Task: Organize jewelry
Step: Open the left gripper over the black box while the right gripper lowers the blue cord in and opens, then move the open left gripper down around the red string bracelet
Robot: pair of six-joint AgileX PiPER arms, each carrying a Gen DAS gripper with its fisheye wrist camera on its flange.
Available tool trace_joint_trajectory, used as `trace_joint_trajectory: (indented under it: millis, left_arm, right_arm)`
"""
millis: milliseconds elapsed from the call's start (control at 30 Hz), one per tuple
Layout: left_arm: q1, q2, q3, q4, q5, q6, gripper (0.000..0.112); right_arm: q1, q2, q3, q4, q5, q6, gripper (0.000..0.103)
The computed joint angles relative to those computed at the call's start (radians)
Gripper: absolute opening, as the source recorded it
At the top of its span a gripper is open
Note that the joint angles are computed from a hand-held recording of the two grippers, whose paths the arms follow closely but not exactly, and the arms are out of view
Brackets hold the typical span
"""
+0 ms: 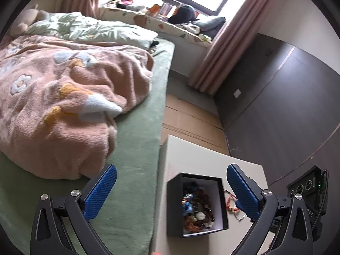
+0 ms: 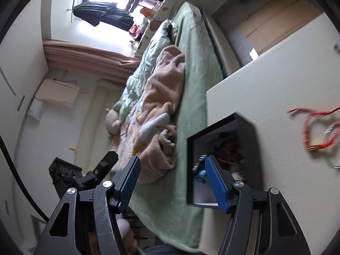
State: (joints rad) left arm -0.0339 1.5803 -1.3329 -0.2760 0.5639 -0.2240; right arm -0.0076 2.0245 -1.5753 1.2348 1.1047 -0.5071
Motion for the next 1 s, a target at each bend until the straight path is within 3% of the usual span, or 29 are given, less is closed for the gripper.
trace_joint_trajectory:
  millis: [200, 267, 333, 567, 667, 800, 900, 1000]
  left_arm:
    - [-0.066, 0.010, -0.023, 0.012, -0.006, 0.013, 0.103]
    - [-0.085, 0.021, -0.036, 0.008, -0.001, 0.022, 0.103]
    - [-0.107, 0.031, -0.049, 0.022, 0.002, 0.014, 0.103]
    - [-0.183, 0.070, -0.094, 0.040, 0.005, -0.004, 0.098]
    - [-0.216, 0.120, -0.157, 0.012, 0.059, 0.026, 0.087]
    - [-0.285, 0.203, -0.287, 0.076, 0.158, 0.011, 0.085]
    - [-0.337, 0.253, -0.374, 0.104, 0.197, 0.015, 0.078]
    - [-0.382, 0.357, -0.533, 0.125, 0.311, 0.015, 0.074]
  right_arm:
    - [-0.093, -0.083, 0.059, -0.084, 0.046, -0.025, 0.064]
    - [-0.125, -0.096, 0.071, -0.107, 0.059, -0.027, 0.068]
    - [-0.164, -0.114, 0.097, -0.129, 0.054, -0.021, 0.078]
    - [-0.268, -0.117, 0.110, -0.161, 0.058, 0.012, 0.080]
    - [-0.300, -0.125, 0.113, -0.205, 0.049, 0.033, 0.084]
    - [-0.311, -0.140, 0.100, -0.354, -0.014, 0.111, 0.084]
    - [-0.335, -0.130, 0.083, -0.398, -0.016, 0.129, 0.084]
    - [-0.357, -0.118, 0.072, -0.424, -0.015, 0.146, 0.084]
